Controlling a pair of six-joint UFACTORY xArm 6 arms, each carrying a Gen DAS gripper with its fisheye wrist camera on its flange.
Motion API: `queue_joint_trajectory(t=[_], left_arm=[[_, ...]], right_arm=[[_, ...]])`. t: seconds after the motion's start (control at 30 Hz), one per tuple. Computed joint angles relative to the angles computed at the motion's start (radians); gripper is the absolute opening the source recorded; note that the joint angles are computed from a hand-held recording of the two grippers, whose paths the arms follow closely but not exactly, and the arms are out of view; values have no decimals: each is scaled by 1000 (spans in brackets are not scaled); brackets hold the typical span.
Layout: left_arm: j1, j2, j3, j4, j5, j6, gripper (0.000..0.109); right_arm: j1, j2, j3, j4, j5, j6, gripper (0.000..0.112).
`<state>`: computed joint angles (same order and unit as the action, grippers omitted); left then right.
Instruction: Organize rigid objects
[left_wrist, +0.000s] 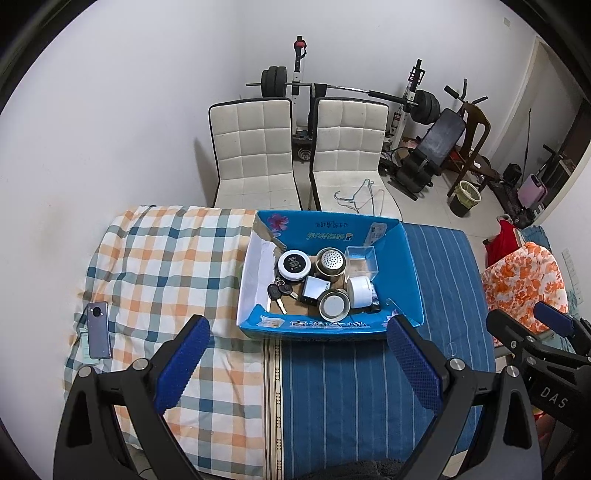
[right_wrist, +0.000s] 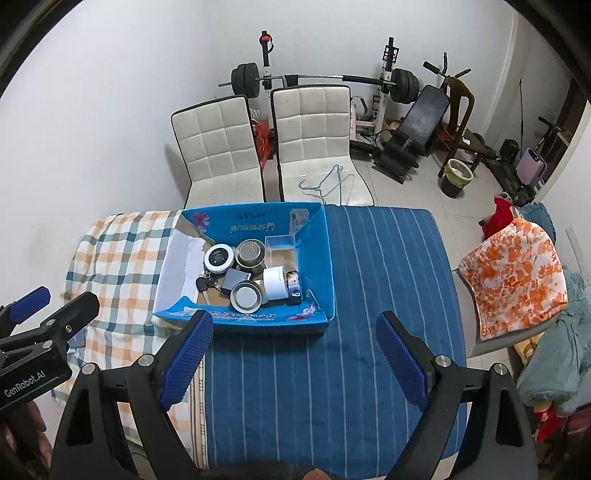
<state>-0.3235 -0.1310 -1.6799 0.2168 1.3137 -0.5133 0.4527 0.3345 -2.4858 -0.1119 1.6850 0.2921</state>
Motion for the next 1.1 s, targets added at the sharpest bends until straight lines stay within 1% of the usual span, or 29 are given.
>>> queue_joint_trajectory(t=[0.1,0.27,0.37,0.6,1.1], left_arm=[[-3,0,-1,1,1,-5,98],[4,-8,11,-6,-8,3,98],[8,-6,12,-7,-10,9,98],[2,-3,7,-2,-6,3,98],[5,2,3,-3,-8,7,98]], right_arm=[[0,-1,1,0,1,0,92],[-7,-30,47,11,-27,-5,92],[-4,-37,56,-6,-30,-9,92],[-5,-20,28,-7,-12,-16,92],[-9,-39,64,-14,-30,-21,92]])
